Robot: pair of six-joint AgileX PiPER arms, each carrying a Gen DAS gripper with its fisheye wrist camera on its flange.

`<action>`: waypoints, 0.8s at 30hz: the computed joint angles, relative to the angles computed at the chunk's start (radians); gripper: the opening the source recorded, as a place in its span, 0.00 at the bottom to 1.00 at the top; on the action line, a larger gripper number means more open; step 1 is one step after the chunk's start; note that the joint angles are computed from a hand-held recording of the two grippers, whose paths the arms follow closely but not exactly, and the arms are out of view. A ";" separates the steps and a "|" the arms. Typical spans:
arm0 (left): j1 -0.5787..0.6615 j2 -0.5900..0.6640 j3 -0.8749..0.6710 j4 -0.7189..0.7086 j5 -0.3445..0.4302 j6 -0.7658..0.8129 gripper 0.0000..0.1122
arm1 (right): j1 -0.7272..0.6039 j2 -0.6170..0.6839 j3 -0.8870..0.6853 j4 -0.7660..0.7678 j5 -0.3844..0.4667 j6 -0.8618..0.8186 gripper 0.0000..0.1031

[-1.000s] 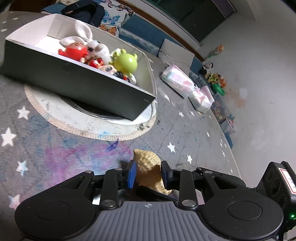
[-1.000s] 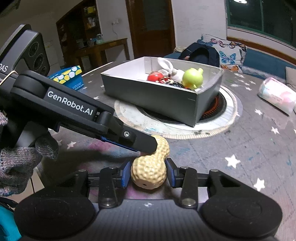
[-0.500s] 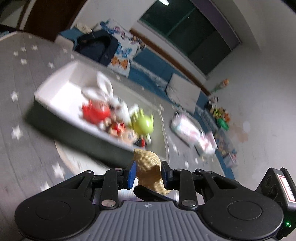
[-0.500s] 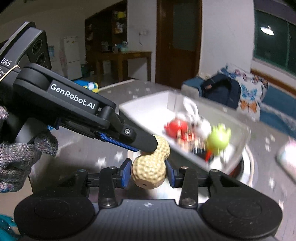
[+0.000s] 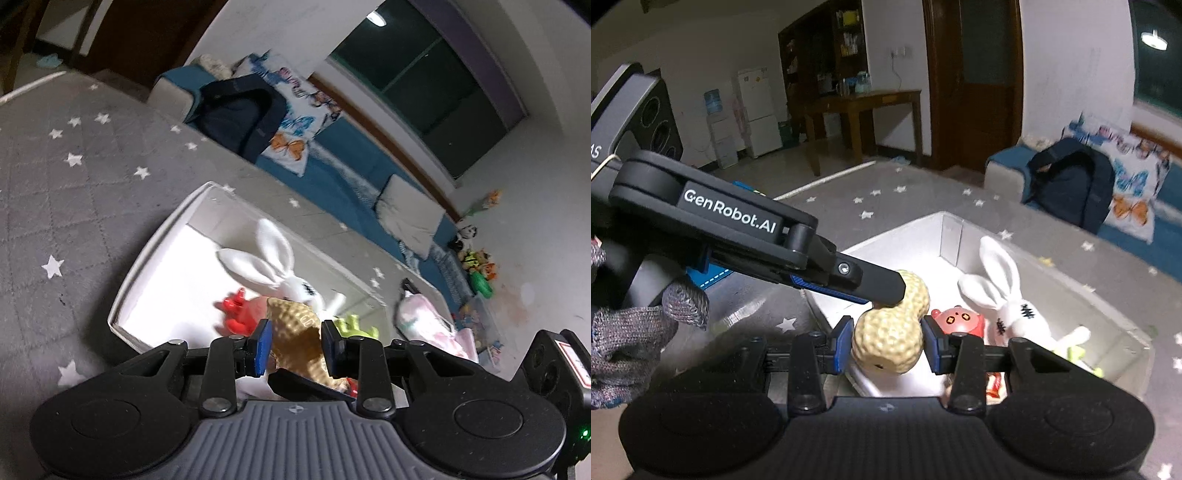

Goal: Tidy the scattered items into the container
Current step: 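Lift the peanut toy with both grippers and carry it over the box, then lower the peanut toy into the box beside the red round toy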

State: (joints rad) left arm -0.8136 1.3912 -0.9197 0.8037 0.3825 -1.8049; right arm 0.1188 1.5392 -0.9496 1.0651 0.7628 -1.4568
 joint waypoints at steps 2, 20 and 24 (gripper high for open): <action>0.044 0.017 0.000 -0.086 -0.032 0.085 0.28 | 0.003 0.057 -0.050 -0.023 0.022 0.034 0.38; 0.193 0.120 -0.037 -0.607 -0.087 0.627 0.28 | 0.024 0.289 -0.273 -0.163 0.125 0.221 0.38; 0.198 0.138 -0.061 -0.637 -0.061 0.666 0.28 | 0.043 0.295 -0.287 -0.200 0.112 0.245 0.38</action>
State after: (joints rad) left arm -0.6154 1.5296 -0.9806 0.1669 0.3219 -1.1387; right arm 0.1616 1.8339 -1.2366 0.8652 0.8744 -1.2123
